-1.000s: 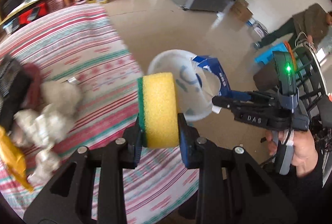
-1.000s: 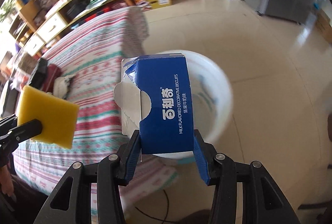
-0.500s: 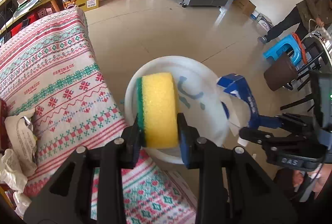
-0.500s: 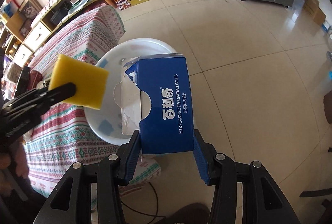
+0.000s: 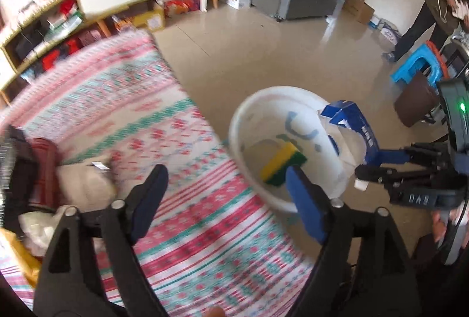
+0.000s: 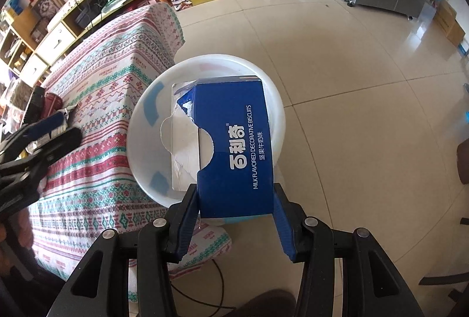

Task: Collect trash
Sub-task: 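Carry sponge and box over the white bucket and open both grippers to drop them, then grasp the yellow snack wrapper with the left gripper while the right grasps crumpled white paper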

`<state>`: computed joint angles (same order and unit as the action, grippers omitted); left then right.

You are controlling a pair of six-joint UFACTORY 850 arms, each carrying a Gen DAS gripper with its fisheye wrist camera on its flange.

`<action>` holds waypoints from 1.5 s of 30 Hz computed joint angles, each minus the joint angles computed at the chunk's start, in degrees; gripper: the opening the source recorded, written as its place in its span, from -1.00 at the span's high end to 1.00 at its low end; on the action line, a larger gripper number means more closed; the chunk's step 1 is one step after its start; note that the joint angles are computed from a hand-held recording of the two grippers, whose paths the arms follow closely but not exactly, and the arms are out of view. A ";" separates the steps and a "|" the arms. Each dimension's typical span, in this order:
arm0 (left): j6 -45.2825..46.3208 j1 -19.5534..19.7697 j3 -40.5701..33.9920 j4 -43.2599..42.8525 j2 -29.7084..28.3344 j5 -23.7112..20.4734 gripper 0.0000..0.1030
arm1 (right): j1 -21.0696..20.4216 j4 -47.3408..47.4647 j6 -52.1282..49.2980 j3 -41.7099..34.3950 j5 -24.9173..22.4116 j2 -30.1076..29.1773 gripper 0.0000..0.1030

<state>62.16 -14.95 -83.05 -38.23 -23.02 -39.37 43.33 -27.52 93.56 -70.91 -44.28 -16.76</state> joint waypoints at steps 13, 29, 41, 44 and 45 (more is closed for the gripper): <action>3.87 6.35 2.20 0.58 3.73 2.28 -0.90 | -0.98 0.93 -1.20 -6.58 -4.27 -5.47 -0.14; -8.52 12.05 -3.91 10.98 -0.79 1.92 -0.92 | -0.23 -0.37 -2.48 -14.43 -5.91 -10.09 -0.62; -25.40 17.18 -16.31 16.11 -10.13 -11.37 -0.92 | 1.80 0.75 -11.63 -28.42 -10.22 -19.00 -0.65; -27.01 17.57 -18.04 17.75 -11.57 -11.80 -0.92 | 2.21 0.69 -14.89 -33.04 -11.40 -22.01 -0.65; -27.73 17.77 -18.85 17.98 -12.20 -12.22 -0.92 | 2.28 0.81 -15.76 -34.36 -11.71 -22.91 -0.65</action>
<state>34.43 2.83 -101.90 -20.25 -35.22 -51.59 45.62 -26.72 77.80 -105.27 -55.99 -39.67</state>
